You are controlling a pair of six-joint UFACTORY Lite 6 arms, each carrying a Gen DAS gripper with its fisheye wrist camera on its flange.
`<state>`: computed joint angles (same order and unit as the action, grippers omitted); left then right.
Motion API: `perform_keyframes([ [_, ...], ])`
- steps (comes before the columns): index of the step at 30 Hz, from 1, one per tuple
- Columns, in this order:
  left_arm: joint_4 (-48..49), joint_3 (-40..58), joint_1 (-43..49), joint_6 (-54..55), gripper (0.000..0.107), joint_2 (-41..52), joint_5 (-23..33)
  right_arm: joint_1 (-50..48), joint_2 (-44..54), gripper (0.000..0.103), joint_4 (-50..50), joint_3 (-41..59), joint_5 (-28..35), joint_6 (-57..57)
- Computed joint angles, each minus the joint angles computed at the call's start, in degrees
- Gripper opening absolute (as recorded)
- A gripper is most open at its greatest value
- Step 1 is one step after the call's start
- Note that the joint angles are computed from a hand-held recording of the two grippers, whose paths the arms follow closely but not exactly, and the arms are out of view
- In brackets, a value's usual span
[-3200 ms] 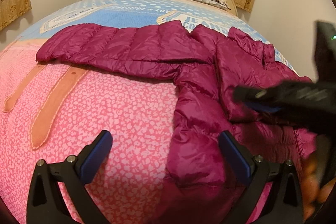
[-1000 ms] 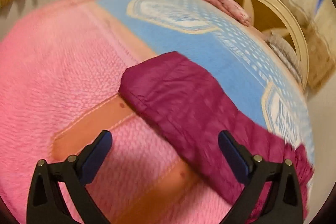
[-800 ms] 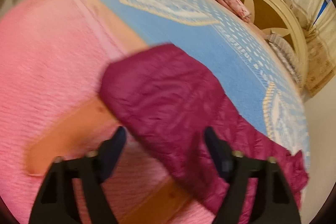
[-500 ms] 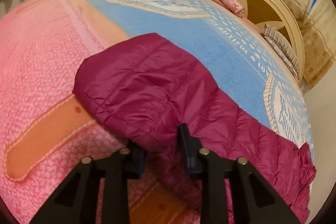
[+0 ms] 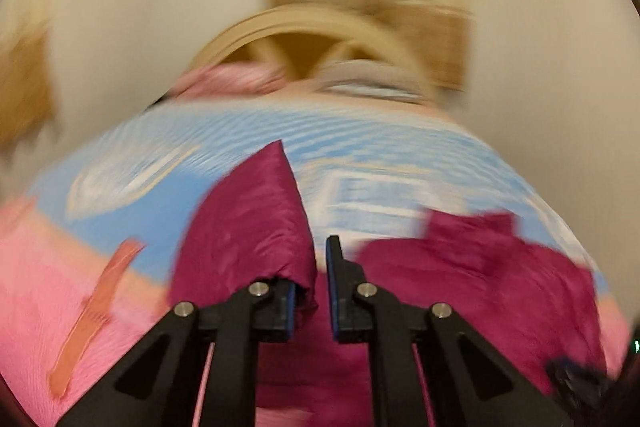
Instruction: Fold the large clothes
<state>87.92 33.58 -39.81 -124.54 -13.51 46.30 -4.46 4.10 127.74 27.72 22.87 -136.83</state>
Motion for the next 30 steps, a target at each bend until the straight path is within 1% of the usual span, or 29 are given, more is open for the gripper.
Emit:
perform_keyframes([
  [2,0.94,4.75,-6.43,-0.89,0.012,7.33,0.73,-0.03,0.03,0.036,-0.11,-0.01,0.10,0.13],
  [4,1.69,10.03,-10.72,-1.95,0.013,16.12,-1.19,-0.33,0.11,0.036,-0.82,0.02,0.40,0.76],
  [6,1.93,14.48,-13.05,-2.57,0.013,24.63,-4.59,-0.71,0.31,0.036,-1.79,0.19,0.75,1.61],
  [7,1.54,15.94,-13.54,-2.25,0.018,27.37,-5.89,-0.82,0.40,0.036,-2.12,0.29,0.85,1.92],
  [8,0.91,16.74,-14.18,-2.25,0.020,29.35,-6.71,-0.91,0.46,0.036,-2.31,0.33,0.94,2.07],
  [10,0.03,18.06,-13.77,-1.73,0.022,32.30,-10.83,-1.01,0.65,0.036,-2.54,0.49,1.07,2.29],
  [11,-0.81,18.24,-13.85,-1.45,0.035,32.85,-13.25,-1.07,0.77,0.036,-2.69,0.63,1.11,2.43],
  [12,0.04,17.02,-13.30,-2.57,0.045,32.06,-16.34,-1.12,0.74,0.036,-2.69,0.53,1.22,2.42],
  [13,1.09,15.92,-13.79,-4.35,0.065,30.97,-17.30,-1.17,0.79,0.036,-2.75,0.55,1.31,2.50],
  [14,2.93,14.67,-14.97,-7.37,0.079,29.84,-17.41,-1.20,0.85,0.036,-2.85,0.59,1.38,2.61],
  [15,5.23,12.34,-16.59,-11.22,0.084,27.74,-16.77,-1.35,0.76,0.036,-3.02,0.45,1.49,2.67],
  [16,5.13,10.25,-19.14,-13.31,0.094,25.69,-15.15,-1.40,0.81,0.036,-3.20,0.52,1.53,2.85],
  [17,3.07,8.11,-21.87,-13.75,0.103,23.38,-13.15,-1.47,0.83,0.036,-3.36,0.54,1.59,3.00],
  [19,-1.62,5.20,-25.76,-12.39,0.103,19.83,-10.00,-1.54,0.68,0.036,-3.49,0.36,1.68,3.09],
  [20,-1.81,3.59,-25.95,-12.63,0.103,18.32,-9.74,-1.56,0.61,0.036,-3.46,0.28,1.67,3.01],
  [23,-6.00,-3.06,-27.83,-14.13,0.103,10.28,-4.50,-1.63,0.65,0.036,-3.46,0.27,1.73,2.96],
  [24,-8.24,-5.86,-27.37,-14.85,0.103,6.02,-2.18,-1.47,0.66,0.036,-3.13,0.30,1.57,2.75],
  [26,-9.02,-8.97,-22.57,-16.15,0.103,1.50,-0.94,-0.70,0.47,0.036,-1.98,0.41,0.34,1.84],
  [27,-12.13,-9.29,-18.94,-15.21,0.103,0.44,0.75,0.50,0.05,0.036,-0.45,0.59,-1.28,0.81],
  [29,-14.43,-8.43,-11.52,-14.62,0.103,1.73,1.44,4.13,-2.12,0.038,5.22,0.52,-5.90,-3.71],
  [30,-14.14,-8.07,-7.91,-15.13,0.103,2.69,0.54,5.52,-3.26,0.040,6.87,0.42,-7.52,-4.98],
])
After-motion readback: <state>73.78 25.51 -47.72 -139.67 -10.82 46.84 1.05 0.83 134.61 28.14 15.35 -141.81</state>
